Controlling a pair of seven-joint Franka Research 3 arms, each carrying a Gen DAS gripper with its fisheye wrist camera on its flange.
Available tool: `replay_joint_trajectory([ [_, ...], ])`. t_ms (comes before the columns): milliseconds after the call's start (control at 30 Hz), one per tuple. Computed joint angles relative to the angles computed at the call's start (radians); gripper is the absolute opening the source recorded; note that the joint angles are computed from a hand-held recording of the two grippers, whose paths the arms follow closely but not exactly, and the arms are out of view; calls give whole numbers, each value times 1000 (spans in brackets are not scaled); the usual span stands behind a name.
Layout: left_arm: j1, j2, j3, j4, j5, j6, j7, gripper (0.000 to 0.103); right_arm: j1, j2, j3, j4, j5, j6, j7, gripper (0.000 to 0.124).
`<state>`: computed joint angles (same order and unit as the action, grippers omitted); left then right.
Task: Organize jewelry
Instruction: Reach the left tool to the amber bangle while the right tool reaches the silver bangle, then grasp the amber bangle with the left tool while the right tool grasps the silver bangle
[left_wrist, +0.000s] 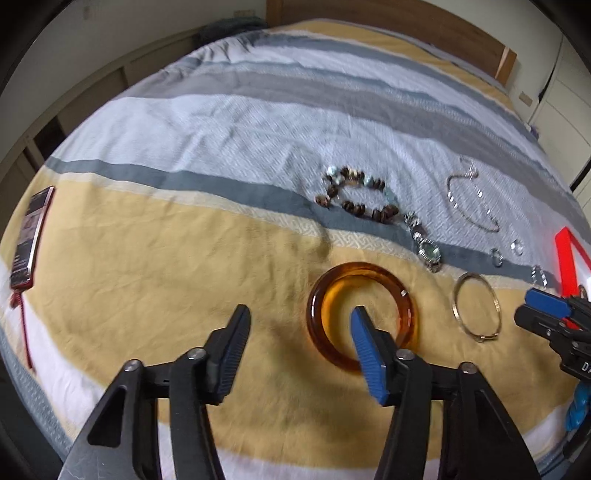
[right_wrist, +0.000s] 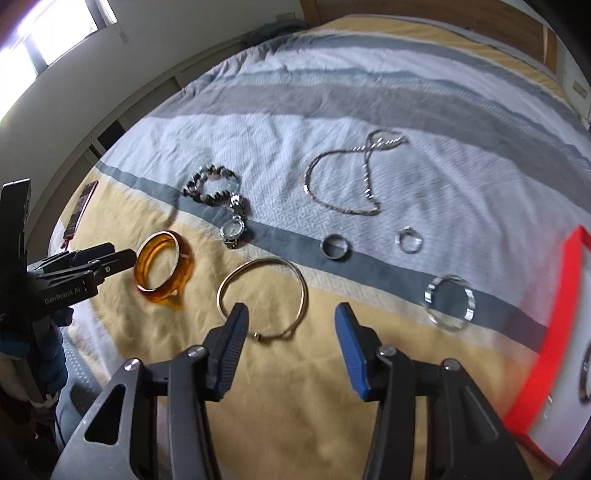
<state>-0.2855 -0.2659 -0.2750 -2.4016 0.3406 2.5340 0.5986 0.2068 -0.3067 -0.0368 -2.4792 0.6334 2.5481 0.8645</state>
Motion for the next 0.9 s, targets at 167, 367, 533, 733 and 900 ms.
replay_joint_trajectory([
  [167, 3, 55, 6, -2, -5, 34, 8, 46, 5, 56, 0, 15, 12, 5, -22, 37],
  [367, 4, 77, 20, -19, -28, 87, 25, 47, 12, 101, 1, 31, 68, 20, -83, 30],
  [533, 10, 75, 27, -50, -46, 155, 26, 48, 7, 147, 7, 66, 96, -2, -117, 28],
  [733, 24, 68, 8, -63, -2, 167, -11, 49, -7, 172, 18, 80, 123, -4, -131, 23],
  [900, 27, 79, -3, -36, 49, 131, -39, 48, -14, 162, 21, 71, 115, 12, -106, 8],
])
